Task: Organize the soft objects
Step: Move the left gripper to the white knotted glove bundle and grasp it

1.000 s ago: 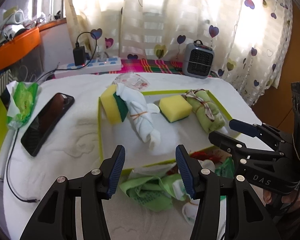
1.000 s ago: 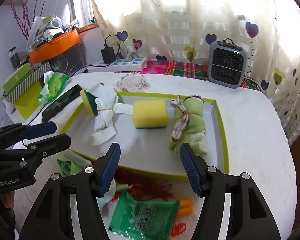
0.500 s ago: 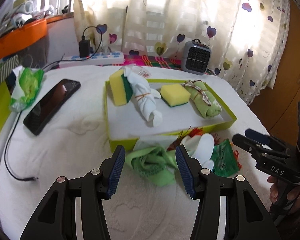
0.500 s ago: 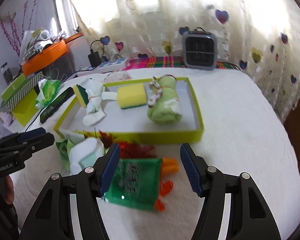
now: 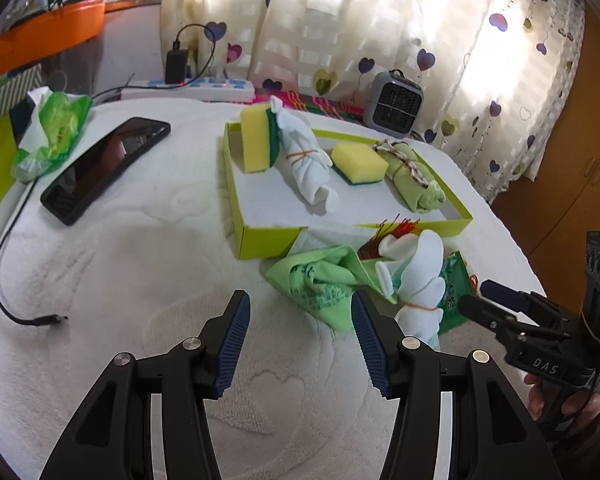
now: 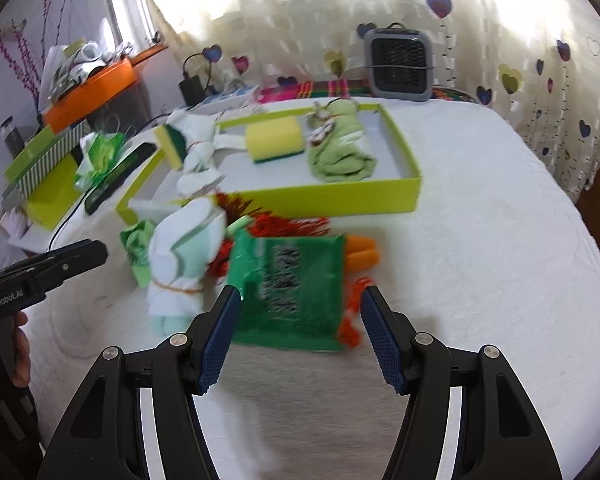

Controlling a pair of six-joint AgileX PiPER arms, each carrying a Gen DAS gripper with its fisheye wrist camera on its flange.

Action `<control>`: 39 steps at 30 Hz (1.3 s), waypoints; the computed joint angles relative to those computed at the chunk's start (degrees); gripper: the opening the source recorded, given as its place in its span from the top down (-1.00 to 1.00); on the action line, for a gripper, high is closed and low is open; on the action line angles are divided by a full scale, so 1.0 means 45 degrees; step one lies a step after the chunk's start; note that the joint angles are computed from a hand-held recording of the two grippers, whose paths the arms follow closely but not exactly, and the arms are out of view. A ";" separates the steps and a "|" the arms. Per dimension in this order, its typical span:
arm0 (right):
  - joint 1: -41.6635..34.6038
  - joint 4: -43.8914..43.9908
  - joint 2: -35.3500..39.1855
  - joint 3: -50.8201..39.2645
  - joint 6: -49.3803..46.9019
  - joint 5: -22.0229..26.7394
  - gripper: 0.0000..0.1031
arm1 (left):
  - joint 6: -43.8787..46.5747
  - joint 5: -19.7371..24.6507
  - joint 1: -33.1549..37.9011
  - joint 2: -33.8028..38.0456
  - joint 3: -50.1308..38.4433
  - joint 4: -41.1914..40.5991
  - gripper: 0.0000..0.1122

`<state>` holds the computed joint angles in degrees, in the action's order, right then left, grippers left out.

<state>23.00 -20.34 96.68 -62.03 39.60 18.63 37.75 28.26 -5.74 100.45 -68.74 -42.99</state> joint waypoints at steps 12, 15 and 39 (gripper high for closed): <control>0.0745 -0.1519 0.1054 -0.1358 0.2030 0.1175 -0.22 | 0.1981 0.0924 0.0476 0.0283 0.0033 -0.1702 0.08; 0.0705 -0.1496 0.1093 -0.1403 0.2100 0.1127 -0.22 | 0.2041 0.1152 0.0534 0.0447 -0.0125 -0.1777 0.08; 0.0519 -0.5614 -0.0983 0.1365 0.7048 0.1406 -0.23 | -0.1866 0.1946 -0.2147 0.1828 -0.2621 0.1898 0.08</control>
